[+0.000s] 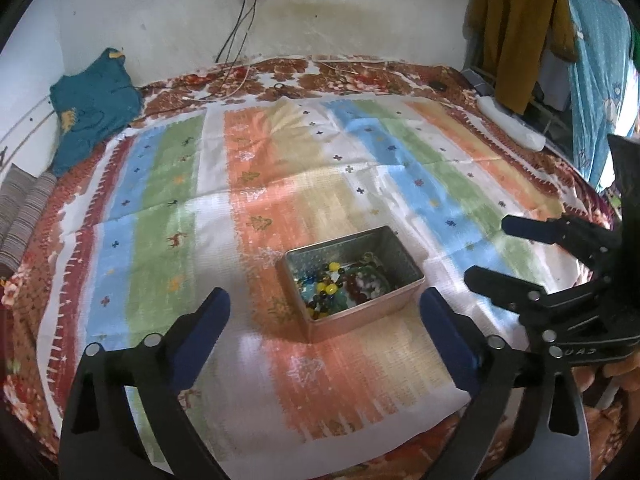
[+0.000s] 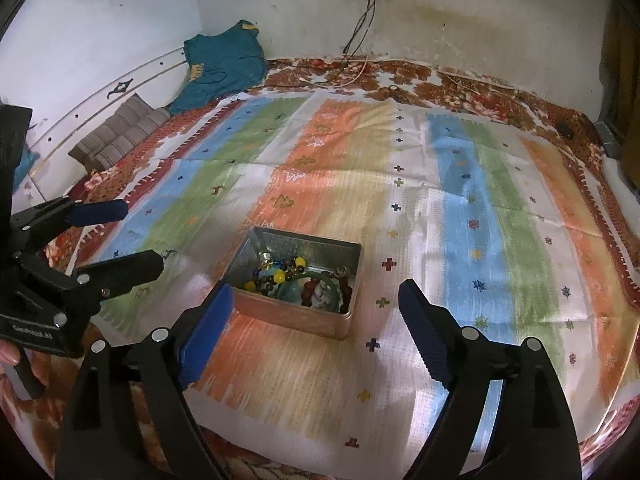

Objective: Organize jewelry

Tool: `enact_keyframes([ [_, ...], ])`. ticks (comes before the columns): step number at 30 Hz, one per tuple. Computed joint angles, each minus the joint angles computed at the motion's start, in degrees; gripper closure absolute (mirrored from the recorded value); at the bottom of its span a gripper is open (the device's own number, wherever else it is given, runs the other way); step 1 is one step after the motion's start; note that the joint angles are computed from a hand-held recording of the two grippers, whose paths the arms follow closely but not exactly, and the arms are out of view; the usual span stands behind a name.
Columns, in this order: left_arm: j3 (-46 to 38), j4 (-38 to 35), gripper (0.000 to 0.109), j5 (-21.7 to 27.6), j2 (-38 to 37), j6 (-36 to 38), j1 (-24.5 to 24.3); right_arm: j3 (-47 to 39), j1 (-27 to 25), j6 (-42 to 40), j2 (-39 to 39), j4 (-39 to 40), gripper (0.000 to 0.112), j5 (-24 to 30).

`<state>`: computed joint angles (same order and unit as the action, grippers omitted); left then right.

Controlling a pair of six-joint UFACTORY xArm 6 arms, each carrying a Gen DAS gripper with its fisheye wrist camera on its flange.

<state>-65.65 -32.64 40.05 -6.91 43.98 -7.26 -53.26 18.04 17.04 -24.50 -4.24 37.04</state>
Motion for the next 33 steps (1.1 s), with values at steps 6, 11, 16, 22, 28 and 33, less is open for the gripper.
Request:
enact_keyframes([
  [6,2.2,1.6,0.011,-2.2,-1.5,-0.8,-0.1,2.0,0.2,0.4,-2.3,0.3,0.024,-0.9],
  [11,2.9,0.6,0.011,-2.4,-2.3,-1.1,0.4,3.1,0.5,1.2,-3.6,-0.5,0.021,-1.3],
  [16,3.9,-0.2,0.011,-3.1,-3.1,-0.1,0.5,4.2,0.7,2.3,-4.8,-1.4,0.017,-2.4],
  [22,6.7,-0.5,0.011,-6.7,-5.3,1.9,-0.7,5.8,0.8,3.8,-6.8,-2.7,0.017,-4.0],
  [28,7.8,-2.1,0.011,-7.5,-6.3,3.0,-0.8,6.8,0.8,5.2,-8.0,-3.4,0.016,-4.6],
  [33,7.9,-3.0,0.011,-7.6,-6.6,3.0,-0.8,7.6,1.3,7.4,-9.1,-5.9,0.016,-5.3],
])
